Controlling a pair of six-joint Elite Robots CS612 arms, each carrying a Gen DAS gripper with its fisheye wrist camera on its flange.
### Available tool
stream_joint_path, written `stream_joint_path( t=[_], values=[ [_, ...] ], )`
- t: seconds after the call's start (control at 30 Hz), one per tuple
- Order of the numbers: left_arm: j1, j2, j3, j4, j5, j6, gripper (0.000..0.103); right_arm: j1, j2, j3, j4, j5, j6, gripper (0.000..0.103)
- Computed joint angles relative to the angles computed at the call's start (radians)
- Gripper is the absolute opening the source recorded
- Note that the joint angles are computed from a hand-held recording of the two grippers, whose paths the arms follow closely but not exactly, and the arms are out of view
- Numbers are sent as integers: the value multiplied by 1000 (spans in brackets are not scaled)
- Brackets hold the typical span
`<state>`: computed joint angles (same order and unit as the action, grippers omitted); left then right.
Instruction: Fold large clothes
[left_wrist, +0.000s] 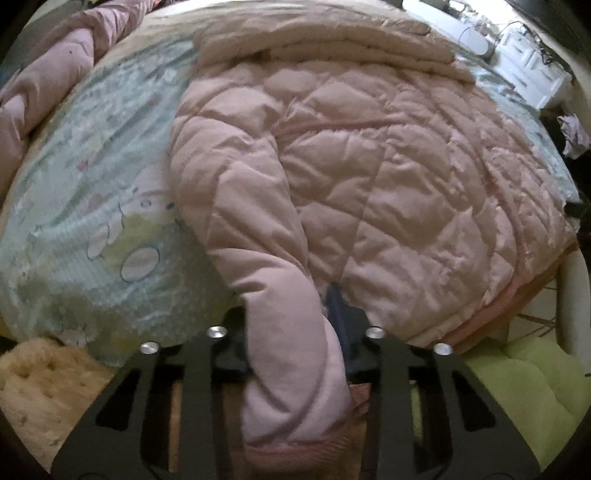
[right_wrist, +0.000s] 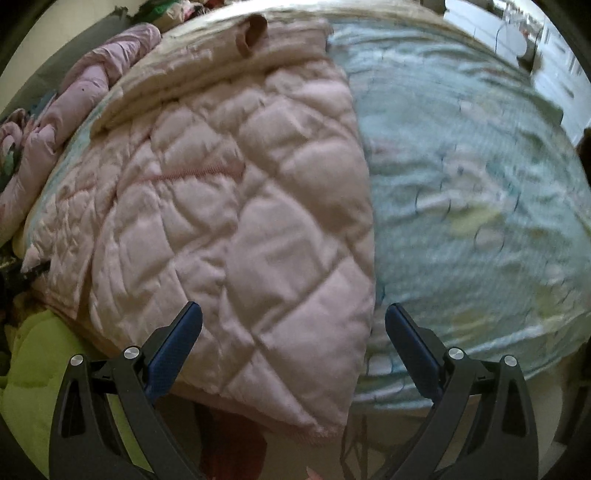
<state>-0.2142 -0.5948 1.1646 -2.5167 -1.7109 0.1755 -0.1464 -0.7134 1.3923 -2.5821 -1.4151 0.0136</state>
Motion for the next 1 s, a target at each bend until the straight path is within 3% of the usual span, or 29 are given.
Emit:
stream_joint_path(
  t=[0.13, 0.33, 0.43, 0.47, 0.5, 0.63, 0.7, 0.8, 1.0],
  values=[
    [10, -1, -4, -47, -52, -3, 16, -15, -8, 31, 14, 54, 10, 99],
    [12, -4, -12, -126, -100, -13, 14, -35, -15, 67, 13, 129, 50, 98],
    [13, -2, -23, -145, -116, -20, 14, -38, -16, 81, 1, 161, 41, 84],
    [13, -2, -24, -149, -118, -21, 14, -40, -18, 93, -22, 180, 46, 73],
    [13, -2, -26, -156, -120, -22, 14, -43, -20, 105, -45, 204, 56, 69],
    [14, -3, -23, -175, -127, -29, 14, -43, -31, 129, -94, 213, 37, 48],
    [14, -2, -23, -181, -129, -33, 14, -39, -42, 140, -133, 203, 12, 29],
    [14, -3, -21, -192, -129, -37, 14, -39, -61, 159, -253, 243, -25, 21],
    [11, 1, -37, -234, -126, -64, 14, -38, -62, 148, -493, 277, 4, 18]
  ],
)
